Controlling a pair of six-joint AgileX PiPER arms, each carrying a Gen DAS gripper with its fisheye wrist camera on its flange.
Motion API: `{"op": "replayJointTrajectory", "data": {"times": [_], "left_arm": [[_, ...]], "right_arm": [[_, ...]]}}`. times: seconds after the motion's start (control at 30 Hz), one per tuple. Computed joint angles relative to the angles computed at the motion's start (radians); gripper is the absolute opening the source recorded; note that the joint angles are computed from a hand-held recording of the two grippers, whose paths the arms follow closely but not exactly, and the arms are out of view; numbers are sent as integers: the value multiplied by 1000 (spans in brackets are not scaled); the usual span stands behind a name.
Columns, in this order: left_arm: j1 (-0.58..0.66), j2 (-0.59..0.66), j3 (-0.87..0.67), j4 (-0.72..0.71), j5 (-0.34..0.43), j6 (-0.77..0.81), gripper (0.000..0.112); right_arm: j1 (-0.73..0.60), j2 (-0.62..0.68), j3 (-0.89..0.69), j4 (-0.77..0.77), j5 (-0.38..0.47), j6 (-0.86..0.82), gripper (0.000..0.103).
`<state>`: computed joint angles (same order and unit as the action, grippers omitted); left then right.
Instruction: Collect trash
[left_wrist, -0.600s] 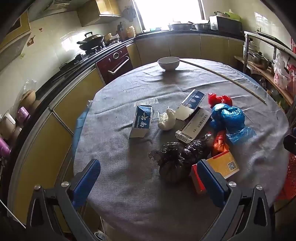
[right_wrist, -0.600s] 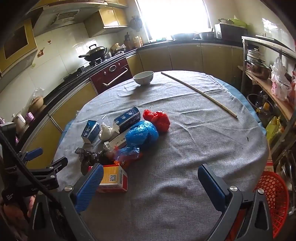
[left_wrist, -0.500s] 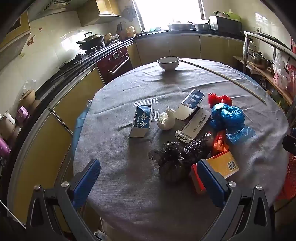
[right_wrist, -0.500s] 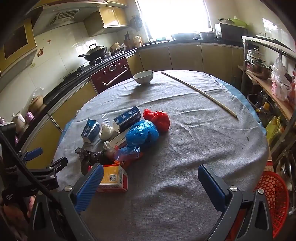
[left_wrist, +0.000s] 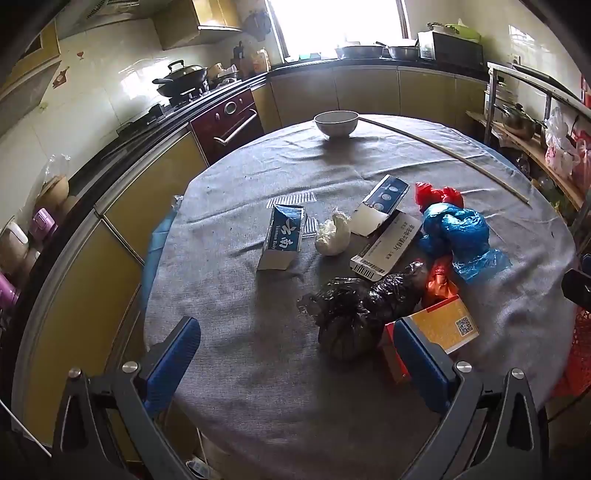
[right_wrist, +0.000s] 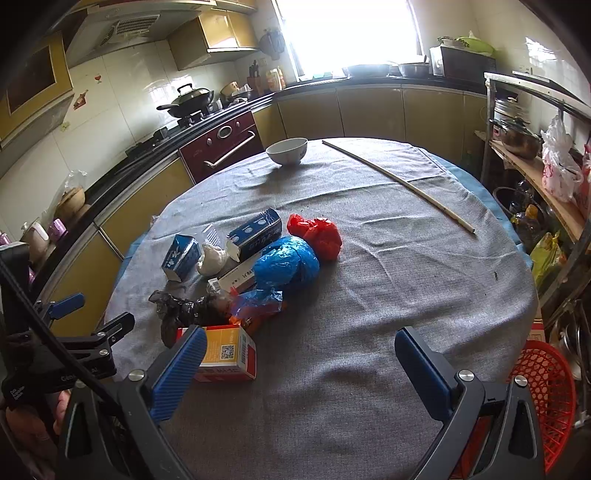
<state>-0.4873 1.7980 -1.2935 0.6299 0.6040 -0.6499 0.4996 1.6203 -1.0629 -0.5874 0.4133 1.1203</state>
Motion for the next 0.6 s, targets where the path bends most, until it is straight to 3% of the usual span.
{"op": "replayJointTrajectory", "data": {"times": [0.4,0.6], "left_arm": [[14,22,-11,-40,-7,36,103],[35,40,-19,-84,-14,74,103]], "right_arm": [[-4,35,-22,17,-2,-8,103],[-30,83,-85,151,18,-145,103]]}}
